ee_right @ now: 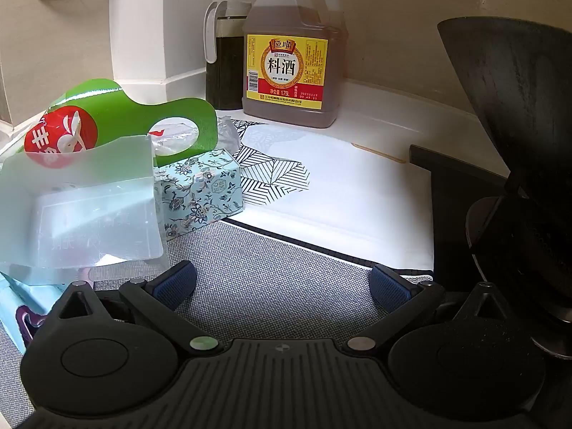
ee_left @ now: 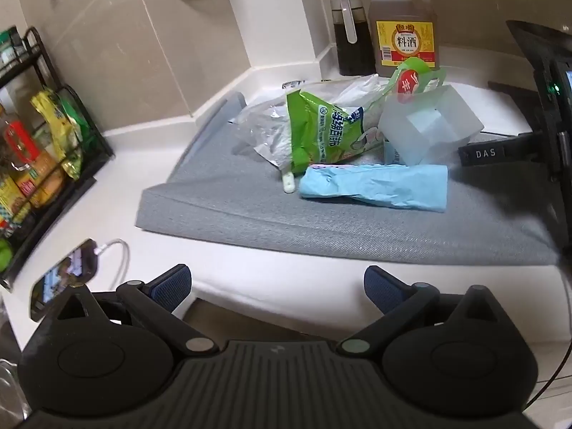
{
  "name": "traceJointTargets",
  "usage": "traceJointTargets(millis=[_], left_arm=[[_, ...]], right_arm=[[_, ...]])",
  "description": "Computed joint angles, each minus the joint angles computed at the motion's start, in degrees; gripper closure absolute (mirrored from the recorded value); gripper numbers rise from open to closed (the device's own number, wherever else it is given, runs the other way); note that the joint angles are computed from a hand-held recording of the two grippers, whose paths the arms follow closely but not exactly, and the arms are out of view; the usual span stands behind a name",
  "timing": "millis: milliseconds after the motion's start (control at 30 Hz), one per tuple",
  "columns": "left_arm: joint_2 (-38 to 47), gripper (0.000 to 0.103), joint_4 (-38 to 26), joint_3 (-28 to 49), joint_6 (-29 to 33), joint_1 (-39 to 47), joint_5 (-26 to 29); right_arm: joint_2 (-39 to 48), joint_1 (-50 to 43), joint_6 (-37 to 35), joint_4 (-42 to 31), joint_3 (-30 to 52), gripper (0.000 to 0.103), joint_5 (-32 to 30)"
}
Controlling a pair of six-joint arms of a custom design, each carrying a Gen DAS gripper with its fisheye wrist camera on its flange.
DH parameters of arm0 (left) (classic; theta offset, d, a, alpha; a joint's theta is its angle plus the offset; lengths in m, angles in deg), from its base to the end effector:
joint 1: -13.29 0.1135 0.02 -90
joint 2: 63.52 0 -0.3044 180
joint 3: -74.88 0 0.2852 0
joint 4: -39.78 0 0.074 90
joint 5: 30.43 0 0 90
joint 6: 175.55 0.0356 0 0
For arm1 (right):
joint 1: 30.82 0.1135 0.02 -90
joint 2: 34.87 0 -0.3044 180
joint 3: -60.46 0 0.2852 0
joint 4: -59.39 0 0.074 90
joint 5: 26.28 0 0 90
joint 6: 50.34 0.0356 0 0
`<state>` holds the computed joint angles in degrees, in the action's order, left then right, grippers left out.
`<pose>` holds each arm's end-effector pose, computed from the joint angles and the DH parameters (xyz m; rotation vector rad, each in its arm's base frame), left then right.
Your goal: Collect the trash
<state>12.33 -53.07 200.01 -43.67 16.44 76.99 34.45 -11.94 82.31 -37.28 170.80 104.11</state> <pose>0.2101 0.0009 0.5504 0.8990 2.1051 0.0519 0.1823 0.0380 0.5020 0.7172 2.1598 -0.3572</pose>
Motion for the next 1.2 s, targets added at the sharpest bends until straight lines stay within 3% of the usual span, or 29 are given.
traceJointTargets(millis=[167,200,600,833,967,1200], left_arm=[[-0.3,0.000,0.1,-0.9,-3.5,-4.2,-3.5],[0.7,0.000,0.2,-1.0,-4.1,-3.2,-1.6],[1.6,0.000,1.9,-0.9,-6.8,-3.2,-0.2],[1.5,0.000,5.1,-1.3,-13.7,-3.1,3.1],[4.4,0.000,1.4,3.1,-15.4,-3.2,5.2],[4.6,0.000,1.0,3.0,-14.7,-5.8,1.2]], right_arm=[[0.0,0.0,0.0,0.0,0.0,0.000,0.0],[0.0,0.0,0.0,0.0,0.0,0.000,0.0],[0.0,0.0,0.0,0.0,0.0,0.000,0.0],[0.0,0.0,0.0,0.0,0.1,0.000,0.0],[0.1,0.0,0.0,0.0,0.1,0.000,0.0],[0.1,0.0,0.0,0.0,0.1,0.000,-0.1]])
